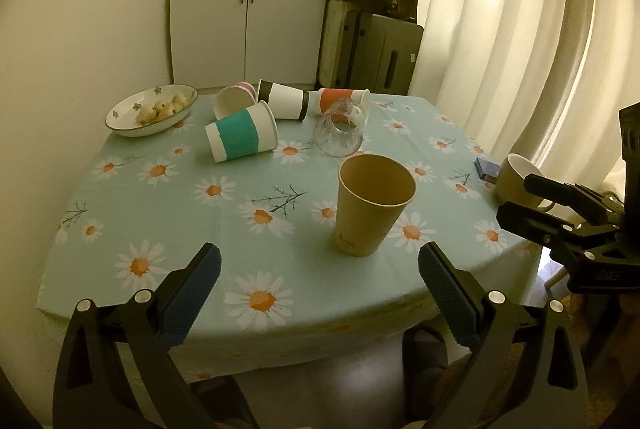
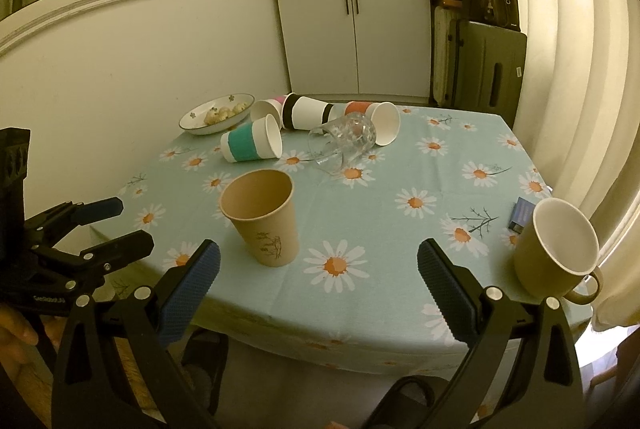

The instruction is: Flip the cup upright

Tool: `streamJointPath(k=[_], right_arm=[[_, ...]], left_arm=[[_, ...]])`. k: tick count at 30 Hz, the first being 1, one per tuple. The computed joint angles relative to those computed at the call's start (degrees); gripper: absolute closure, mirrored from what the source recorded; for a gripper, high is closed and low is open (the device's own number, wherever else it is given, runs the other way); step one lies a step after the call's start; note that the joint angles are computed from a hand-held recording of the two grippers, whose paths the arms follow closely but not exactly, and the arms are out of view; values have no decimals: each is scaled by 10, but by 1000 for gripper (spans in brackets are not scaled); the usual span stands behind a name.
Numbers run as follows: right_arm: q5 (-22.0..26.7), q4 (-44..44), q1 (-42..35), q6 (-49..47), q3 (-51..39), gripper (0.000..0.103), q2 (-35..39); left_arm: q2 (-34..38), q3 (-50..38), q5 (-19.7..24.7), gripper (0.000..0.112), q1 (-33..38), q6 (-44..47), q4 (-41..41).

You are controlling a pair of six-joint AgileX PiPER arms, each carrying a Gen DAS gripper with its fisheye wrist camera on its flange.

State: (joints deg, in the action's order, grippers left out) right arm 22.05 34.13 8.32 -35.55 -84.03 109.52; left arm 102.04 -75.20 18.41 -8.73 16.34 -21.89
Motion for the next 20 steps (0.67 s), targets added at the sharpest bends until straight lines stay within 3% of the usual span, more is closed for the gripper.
streamJointPath(k=[9,20], right_arm=[[3,-8,1,10,-4,5,2],[4,-10,1,11,-5,5,3]], left_arm=[[-2,-1,0,16,-3,-34,41],[6,-14,17,16,10,26,-24]])
